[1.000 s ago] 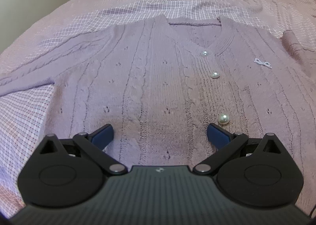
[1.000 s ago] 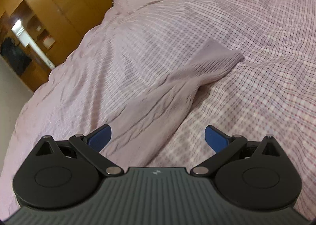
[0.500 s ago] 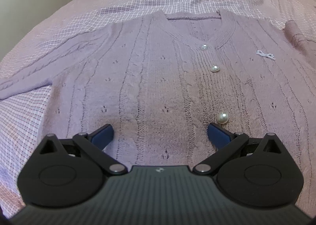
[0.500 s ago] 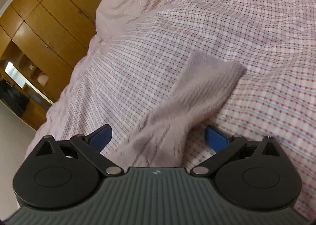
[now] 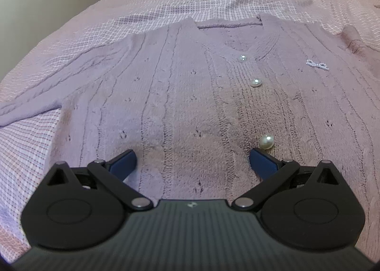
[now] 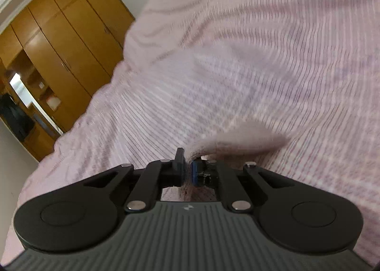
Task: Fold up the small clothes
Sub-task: 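Lift the sleeve with the right gripper and fold it across the cardigan body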
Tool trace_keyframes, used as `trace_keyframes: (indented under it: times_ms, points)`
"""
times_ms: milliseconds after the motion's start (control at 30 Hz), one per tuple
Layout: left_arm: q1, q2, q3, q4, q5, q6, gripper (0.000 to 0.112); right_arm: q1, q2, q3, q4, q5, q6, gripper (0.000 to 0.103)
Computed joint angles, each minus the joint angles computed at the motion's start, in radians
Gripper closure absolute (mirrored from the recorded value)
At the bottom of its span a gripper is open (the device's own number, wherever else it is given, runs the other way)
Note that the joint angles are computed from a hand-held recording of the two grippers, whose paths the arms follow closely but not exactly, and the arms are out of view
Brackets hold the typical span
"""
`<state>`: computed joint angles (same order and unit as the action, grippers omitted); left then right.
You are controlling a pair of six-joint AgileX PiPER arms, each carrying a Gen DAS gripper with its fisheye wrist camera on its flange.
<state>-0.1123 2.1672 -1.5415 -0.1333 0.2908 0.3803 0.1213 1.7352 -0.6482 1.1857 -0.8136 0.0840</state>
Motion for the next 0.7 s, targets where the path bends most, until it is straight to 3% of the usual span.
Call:
trace_keyframes:
  times_ms: [200,300,467,700]
  points:
    - [0.021,-0.003,-0.01,-0.129,0.021,0.147,0.009,0.189,-0.192,0.03,0.253,-0.142,-0.288,0.098]
    - [0.034,-0.01,-0.034,-0.156,0.073,0.172,0.009,0.288,-0.238,-0.005,0.346,-0.192,-0.433,0.098]
    - [0.056,-0.033,-0.054,-0.201,0.139,0.219,0.01,0.429,-0.214,-0.117,0.471,-0.264,-0.596,0.098]
    - [0.102,-0.065,-0.052,-0.279,0.172,0.327,0.01,0.533,-0.096,-0.283,0.508,-0.304,-0.618,0.098]
